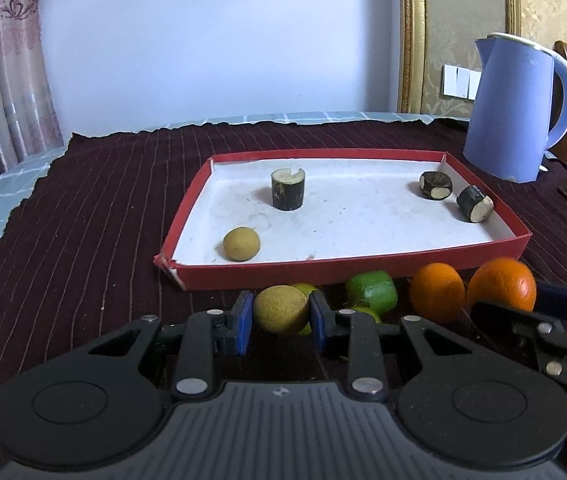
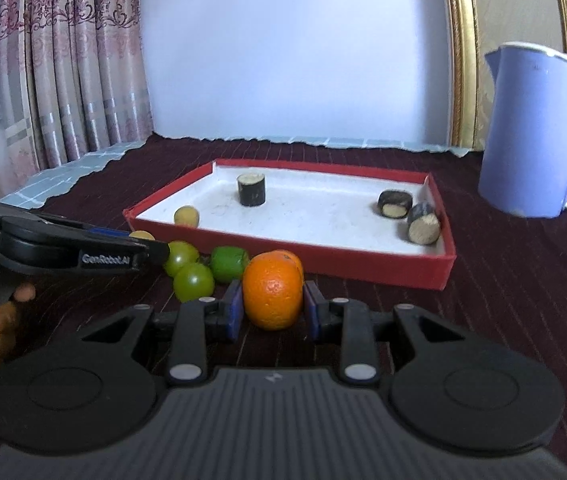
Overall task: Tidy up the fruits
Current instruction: 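Close the right tool on an orange while the left tool grasps a yellow fruit, then carry the orange and the yellow fruit over the red tray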
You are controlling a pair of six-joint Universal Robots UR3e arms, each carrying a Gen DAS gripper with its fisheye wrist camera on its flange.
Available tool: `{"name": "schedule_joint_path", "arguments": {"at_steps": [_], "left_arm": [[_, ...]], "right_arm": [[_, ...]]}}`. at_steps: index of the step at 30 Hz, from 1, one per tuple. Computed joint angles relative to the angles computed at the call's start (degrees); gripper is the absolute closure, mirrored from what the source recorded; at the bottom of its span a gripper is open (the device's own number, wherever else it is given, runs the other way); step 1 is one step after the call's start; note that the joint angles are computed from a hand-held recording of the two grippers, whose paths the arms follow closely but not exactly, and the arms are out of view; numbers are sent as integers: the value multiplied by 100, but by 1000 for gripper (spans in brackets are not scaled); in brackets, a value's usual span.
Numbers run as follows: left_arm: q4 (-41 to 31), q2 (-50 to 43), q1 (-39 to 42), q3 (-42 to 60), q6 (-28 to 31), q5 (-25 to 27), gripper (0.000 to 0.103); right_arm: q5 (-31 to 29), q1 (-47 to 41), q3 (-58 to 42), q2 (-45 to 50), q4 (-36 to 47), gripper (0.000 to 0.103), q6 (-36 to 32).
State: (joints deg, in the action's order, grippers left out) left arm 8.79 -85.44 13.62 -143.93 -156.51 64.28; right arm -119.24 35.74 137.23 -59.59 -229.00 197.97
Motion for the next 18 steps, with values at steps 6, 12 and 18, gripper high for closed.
{"name": "schedule_joint_path", "arguments": {"at_steps": [6,12,18], "left_arm": [[119,-107,-421,198,-264,370,74],[171,-231,-750,409,-412,645,74],[228,-433,-1063,702,-554,994,74]], "right_arm": [[-122,-239,85,-205,-11,74,28],[-46,-486,93,-305,49,74,5],[-19,-590,42,-357,132,74,-32]]}}
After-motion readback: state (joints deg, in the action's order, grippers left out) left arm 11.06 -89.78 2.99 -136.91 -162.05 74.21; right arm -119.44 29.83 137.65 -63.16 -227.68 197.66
